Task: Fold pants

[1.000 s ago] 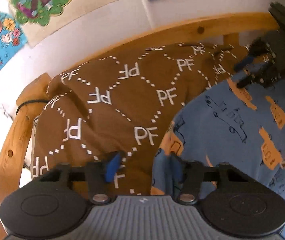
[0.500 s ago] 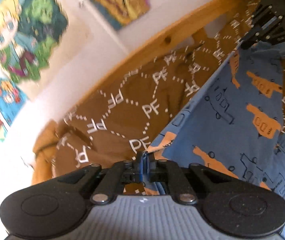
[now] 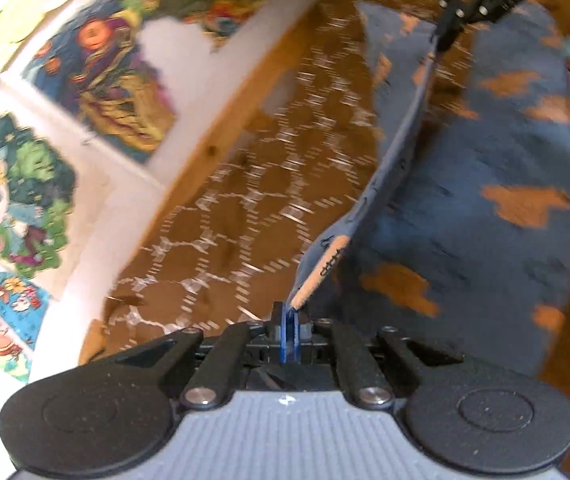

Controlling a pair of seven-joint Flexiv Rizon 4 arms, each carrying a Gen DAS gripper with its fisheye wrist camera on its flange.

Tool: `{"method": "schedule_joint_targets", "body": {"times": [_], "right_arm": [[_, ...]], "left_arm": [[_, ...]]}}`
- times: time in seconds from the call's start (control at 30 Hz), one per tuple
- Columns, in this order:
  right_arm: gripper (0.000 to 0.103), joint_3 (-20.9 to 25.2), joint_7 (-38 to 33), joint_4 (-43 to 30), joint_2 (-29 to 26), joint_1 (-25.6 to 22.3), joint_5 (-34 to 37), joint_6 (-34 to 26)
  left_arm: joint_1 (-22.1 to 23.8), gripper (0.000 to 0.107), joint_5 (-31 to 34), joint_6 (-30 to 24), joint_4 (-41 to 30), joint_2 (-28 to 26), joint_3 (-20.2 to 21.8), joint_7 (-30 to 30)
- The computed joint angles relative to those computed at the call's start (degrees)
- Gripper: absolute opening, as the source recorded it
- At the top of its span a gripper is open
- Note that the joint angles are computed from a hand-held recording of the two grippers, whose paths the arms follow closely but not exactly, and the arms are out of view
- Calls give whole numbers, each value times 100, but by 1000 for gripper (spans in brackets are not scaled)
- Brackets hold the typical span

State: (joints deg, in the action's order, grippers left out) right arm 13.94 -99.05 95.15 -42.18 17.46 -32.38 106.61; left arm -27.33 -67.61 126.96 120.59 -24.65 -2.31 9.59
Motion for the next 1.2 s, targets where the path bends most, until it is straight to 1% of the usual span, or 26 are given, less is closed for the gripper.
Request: {"method": "schedule_joint_targets", "body": {"times": [0.1,0.2,0.33,0.47,0.6,0.7,0.83,0.97,1.07,1.1,1.13,1.2], "right_arm": [[0,-716,-33,736,343,682,564,307],[0,-1186,-98,1171,469,1255,1137,453],[0,-1614,-234,1463,502,1849,1738,472],[0,-1817,-373,1599,499,2179,2120,515],[0,-1755,-375,1616,528,2159,2298,482],[0,-1765,-333,1745,634,2191,2412,432],[0,-2077,-485,1976,692,2559,2666,477],[0,-2171,-651,2057,655,2717,2786,579],[0,-2441,-892,2101,639,3027,3044,745],[1,-2597,-993,2111,616,3192,3197,805],[12,-2675,-1089,2116,608,3270,3288,819],[19,-2776,-1264,2108,578,3357,3402,789]], "left_arm": [[8,4,142,-176,340,67,-3,-39],[-36,4,198,-296,543,51,58,-146],[-213,4,-246,-502,580,39,155,283],[-192,4,-311,-511,648,85,121,238],[-245,4,-406,-442,732,189,31,167],[-318,4,-739,-420,748,226,-80,427],[-305,4,-966,-144,724,60,-242,702],[-237,4,-1214,-39,643,35,-430,840],[-175,4,-1326,51,611,25,-547,910],[-161,4,-1335,87,608,15,-574,909],[-149,4,-1346,118,603,6,-598,914],[-135,4,-1397,172,583,-8,-645,939]]}}
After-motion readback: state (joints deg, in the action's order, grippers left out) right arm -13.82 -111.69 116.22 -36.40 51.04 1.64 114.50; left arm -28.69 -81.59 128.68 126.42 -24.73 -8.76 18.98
